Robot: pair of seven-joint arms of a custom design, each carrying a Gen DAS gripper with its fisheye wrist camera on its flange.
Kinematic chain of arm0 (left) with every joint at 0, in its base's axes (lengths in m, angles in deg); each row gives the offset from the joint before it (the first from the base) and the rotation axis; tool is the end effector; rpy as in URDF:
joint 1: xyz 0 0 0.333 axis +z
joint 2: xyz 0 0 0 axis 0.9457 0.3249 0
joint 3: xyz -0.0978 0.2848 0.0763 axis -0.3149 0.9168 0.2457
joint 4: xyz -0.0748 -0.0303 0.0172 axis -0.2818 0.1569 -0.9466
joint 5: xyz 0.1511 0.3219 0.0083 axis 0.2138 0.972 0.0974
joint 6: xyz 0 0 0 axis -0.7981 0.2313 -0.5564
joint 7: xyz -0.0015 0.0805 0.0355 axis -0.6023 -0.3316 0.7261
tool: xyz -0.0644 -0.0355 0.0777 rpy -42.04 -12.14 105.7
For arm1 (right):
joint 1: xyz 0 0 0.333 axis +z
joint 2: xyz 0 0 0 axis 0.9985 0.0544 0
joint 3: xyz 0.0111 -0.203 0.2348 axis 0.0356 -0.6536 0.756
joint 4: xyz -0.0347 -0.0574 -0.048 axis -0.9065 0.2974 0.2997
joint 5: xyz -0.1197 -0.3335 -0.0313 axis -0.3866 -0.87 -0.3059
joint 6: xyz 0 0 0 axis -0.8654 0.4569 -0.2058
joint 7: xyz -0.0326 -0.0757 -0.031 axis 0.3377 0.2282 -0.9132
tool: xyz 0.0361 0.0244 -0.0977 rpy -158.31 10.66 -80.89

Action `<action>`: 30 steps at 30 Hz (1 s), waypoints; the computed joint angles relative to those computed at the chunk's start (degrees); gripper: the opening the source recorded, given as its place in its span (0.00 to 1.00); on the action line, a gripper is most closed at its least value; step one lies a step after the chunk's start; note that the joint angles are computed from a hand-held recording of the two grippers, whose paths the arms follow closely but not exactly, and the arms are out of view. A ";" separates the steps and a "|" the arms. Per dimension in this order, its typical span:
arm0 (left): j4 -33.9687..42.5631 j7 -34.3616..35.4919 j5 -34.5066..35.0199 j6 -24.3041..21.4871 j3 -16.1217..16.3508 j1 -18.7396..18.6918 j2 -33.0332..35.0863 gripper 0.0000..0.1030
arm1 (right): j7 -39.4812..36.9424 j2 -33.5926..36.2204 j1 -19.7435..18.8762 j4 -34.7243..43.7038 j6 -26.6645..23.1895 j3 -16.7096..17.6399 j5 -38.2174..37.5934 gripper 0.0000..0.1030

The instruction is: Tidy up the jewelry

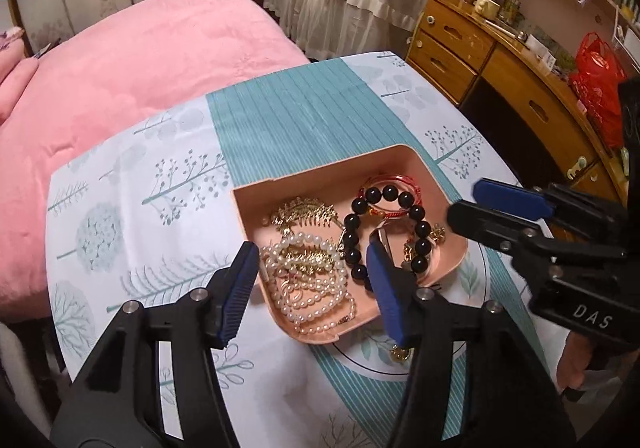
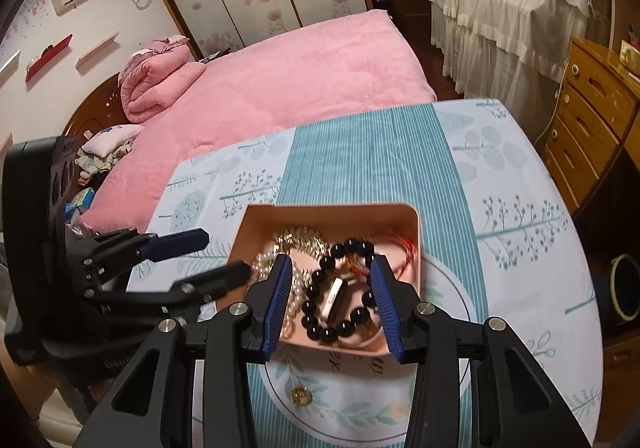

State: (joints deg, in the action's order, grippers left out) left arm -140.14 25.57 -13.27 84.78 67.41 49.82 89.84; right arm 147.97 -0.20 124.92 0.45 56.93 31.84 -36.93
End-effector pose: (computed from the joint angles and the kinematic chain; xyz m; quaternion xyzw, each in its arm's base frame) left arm 0.5278 -0.3261 0.4523 -0.6589 0.6947 -0.2445 0.1532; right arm 0.5634 0.4937 0.4242 -0.7819 0.5554 -0.0736 0.2736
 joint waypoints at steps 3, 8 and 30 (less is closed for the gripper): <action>-1.80 -1.47 0.62 -0.05 0.08 -0.40 -1.19 0.51 | 0.67 -3.80 -0.54 -6.84 3.42 0.10 0.19 0.40; -4.81 -3.42 3.60 -1.98 -0.56 -1.29 -3.35 0.51 | 3.02 -11.05 -1.33 -18.91 7.32 -0.59 -1.21 0.40; -9.13 -4.29 -1.28 -3.90 -4.90 -4.92 -2.89 0.51 | 1.24 -27.29 -4.02 -49.92 12.37 6.52 0.07 0.40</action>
